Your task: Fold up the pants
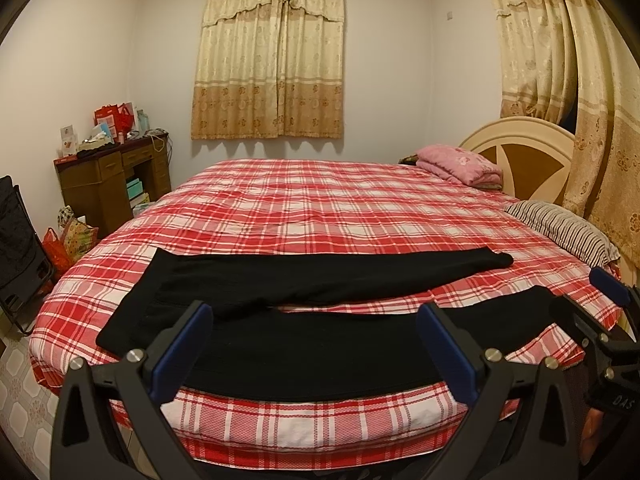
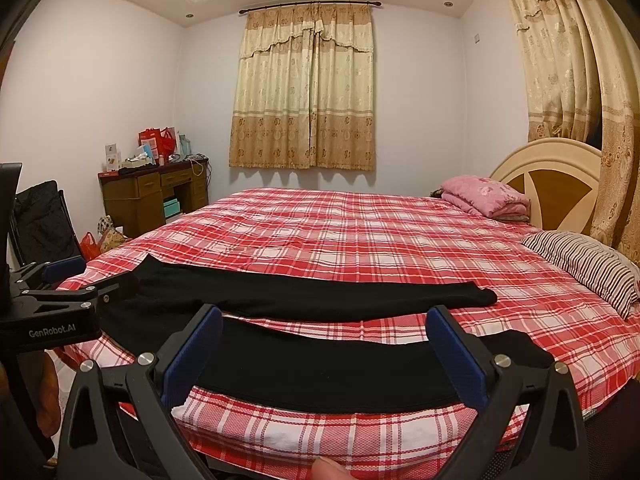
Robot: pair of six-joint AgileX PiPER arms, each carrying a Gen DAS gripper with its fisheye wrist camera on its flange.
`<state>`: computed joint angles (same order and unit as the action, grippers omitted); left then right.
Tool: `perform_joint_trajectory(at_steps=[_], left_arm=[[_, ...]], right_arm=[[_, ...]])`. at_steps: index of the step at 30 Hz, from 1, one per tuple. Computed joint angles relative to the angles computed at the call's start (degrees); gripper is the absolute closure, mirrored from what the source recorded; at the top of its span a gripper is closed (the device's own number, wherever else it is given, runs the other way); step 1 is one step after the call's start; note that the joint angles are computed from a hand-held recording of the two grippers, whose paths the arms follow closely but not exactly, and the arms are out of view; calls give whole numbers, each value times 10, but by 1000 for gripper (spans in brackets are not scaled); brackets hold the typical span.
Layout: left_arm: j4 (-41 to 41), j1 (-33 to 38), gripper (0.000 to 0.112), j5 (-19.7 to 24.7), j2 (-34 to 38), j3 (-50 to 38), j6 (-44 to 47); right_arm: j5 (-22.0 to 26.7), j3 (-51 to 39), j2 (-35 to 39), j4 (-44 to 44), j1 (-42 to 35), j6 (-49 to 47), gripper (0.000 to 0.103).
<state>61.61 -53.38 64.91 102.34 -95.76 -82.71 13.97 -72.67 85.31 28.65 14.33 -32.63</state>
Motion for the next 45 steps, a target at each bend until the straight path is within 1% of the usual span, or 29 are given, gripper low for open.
perform_joint_trajectory(at_steps=[14,15,18,20,21,23,25,26,27,29,30,32,34,35,36,37,39,41,42,43,45], left_arm=[[1,1,9,-2,-3,9,-6],[1,1,9,-2,-4,9,-6],[1,2,9,-3,-3,9,-6],[1,6,9,-7,-3,15,-6],[2,10,9,-14,-3,19,-5],[8,21,9,-27,0,25,-1],[13,38,9,-36,7,31,15],[9,51,9,-47,9,33,26],[7,73,9,-74,6,48,29],[5,109,9,-103,3,68,22],[-3,137,9,-114,4,74,25],[-30,199,9,-121,13,71,45],[-38,244,9,-129,18,73,64],[-46,267,9,-131,22,69,85],[-64,301,9,-133,30,57,127],[-72,316,9,-137,34,53,147],[-113,372,9,-155,47,31,214],[-159,411,9,-167,65,4,265],[-186,434,9,-169,78,-15,292],[-214,450,9,-171,93,-35,318],[-264,482,9,-169,127,-77,358]], right_arm=[[2,4,3,13,-3,-20,1],[5,-1,4,-3,-1,-3,1],[6,-4,7,-15,1,7,1],[2,-4,11,-13,2,2,1],[-1,-5,15,1,1,-14,1],[-4,-12,27,2,2,-16,1],[2,-24,43,-17,0,1,1],[11,-33,57,-26,-1,10,1],[21,-41,71,-26,-3,8,1],[24,-44,79,-14,-4,-6,1],[34,-52,100,4,-8,-31,1],[44,-59,118,32,-13,-66,1],[45,-66,138,37,-17,-74,1],[50,-73,150,29,-20,-65,1],[59,-85,165,33,-26,-62,1],[65,-92,173,41,-31,-66,1],[80,-107,195,54,-41,-65,1],[98,-131,221,39,-48,-39,1],[99,-132,221,37,-48,-36,1],[112,-151,244,19,-53,-11,1],[124,-174,265,-7,-56,20,1]])
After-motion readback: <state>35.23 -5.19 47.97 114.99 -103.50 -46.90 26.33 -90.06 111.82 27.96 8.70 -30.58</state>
